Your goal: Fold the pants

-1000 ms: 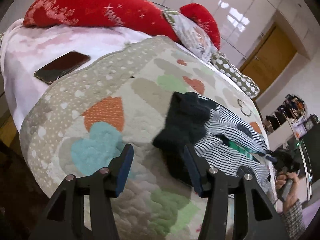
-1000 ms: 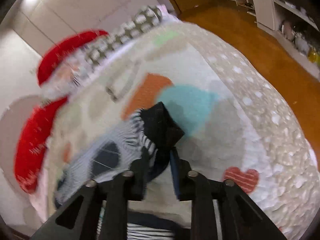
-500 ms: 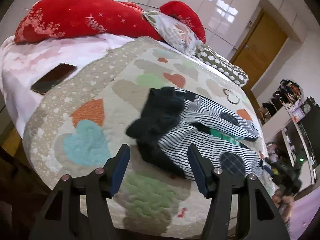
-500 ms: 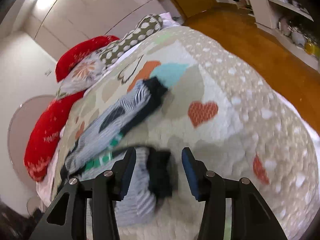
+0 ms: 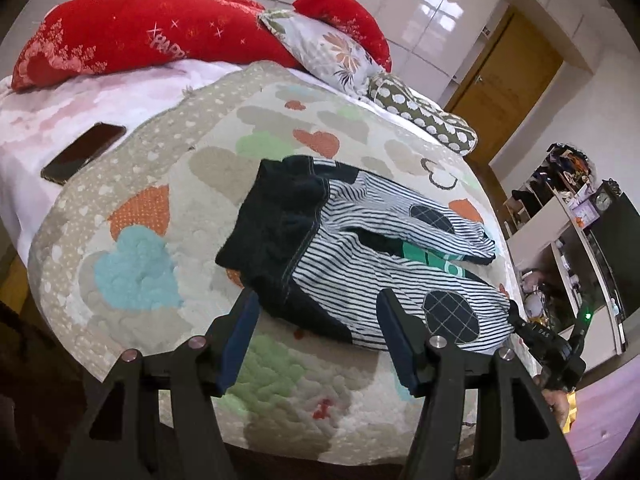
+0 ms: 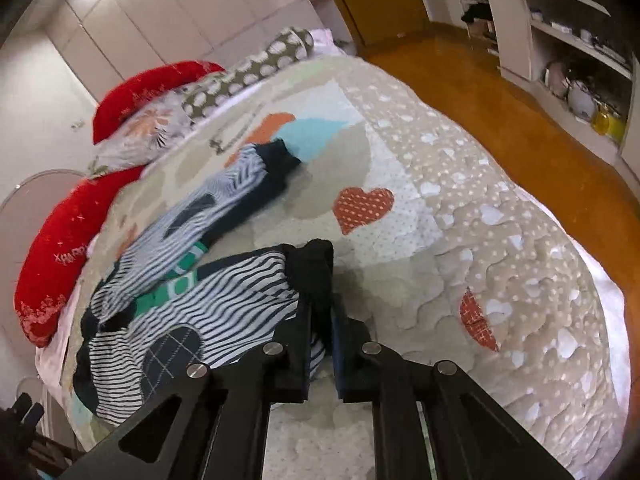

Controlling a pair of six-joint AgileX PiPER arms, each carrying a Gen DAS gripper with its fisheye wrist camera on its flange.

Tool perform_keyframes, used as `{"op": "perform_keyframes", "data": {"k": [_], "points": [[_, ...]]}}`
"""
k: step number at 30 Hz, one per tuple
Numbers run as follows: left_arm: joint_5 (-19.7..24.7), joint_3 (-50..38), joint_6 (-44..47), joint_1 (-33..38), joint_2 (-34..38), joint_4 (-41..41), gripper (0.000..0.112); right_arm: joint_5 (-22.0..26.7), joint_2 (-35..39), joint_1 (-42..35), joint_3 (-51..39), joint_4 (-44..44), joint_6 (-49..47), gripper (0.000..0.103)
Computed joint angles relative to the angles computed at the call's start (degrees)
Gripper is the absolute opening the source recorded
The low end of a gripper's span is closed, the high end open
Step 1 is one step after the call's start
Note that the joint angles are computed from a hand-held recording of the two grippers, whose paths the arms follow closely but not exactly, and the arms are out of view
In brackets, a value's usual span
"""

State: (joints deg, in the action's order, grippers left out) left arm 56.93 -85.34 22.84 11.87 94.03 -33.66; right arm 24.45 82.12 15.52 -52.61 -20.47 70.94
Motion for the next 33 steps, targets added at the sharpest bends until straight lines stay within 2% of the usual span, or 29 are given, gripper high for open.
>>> {"op": "perform_keyframes", "data": {"k": [1, 2, 3, 6, 9, 14, 19, 24, 30, 33], "points": [[0.1, 0.1, 0.1, 0.1, 0.0, -0.2, 0.06, -0.4, -0.8, 0.1, 0.7, -0.7, 1.4, 0.022], [0.2, 0.3, 0.2, 0.2, -0.2, -0.5, 0.06, 0.2, -1.4, 0.0, 1.0, -1.0, 2.7, 0.037], [0.3, 0.4, 0.3, 0.3, -0.4, -0.6, 0.06, 1.3, -2.3, 0.3, 1.5, -3.1, 6.3, 0.046], [0.1, 1.3, 0.5, 0.8, -1.6, -0.3, 0.06, 5.8, -6.6, 2.9, 2.4, -13.7, 19.6, 0.046], [-1.3, 1.8, -0.8, 0.8, -3.0, 2.3, 0.06, 10.4, -8.5, 7.4, 1.2, -19.7, 26.7, 0.046], [-3.9, 3.1, -1.7, 1.5, -5.0, 4.1, 0.068, 13.0, -5.3, 15.9, -1.6, -23.0, 29.8, 0.046], [-2.8, 1.7, -2.9, 1.0, -3.4, 5.8, 0.069, 16.1, 4.6, 22.2, -8.0, -18.8, 22.2, 0.047], [-4.3, -0.5, -5.5, -3.5, -0.7, 11.9, 0.07, 17.5, 5.9, 23.8, -8.0, -23.2, 24.9, 0.047], [0.0, -11.1, -11.2, -8.6, 8.3, 15.8, 0.07, 18.4, 5.2, 23.2, -8.6, -24.1, 23.4, 0.047], [3.2, -21.3, -15.1, -12.1, 15.2, 17.6, 0.07, 18.4, 4.9, 19.2, -11.5, -20.6, 14.7, 0.047]]}}
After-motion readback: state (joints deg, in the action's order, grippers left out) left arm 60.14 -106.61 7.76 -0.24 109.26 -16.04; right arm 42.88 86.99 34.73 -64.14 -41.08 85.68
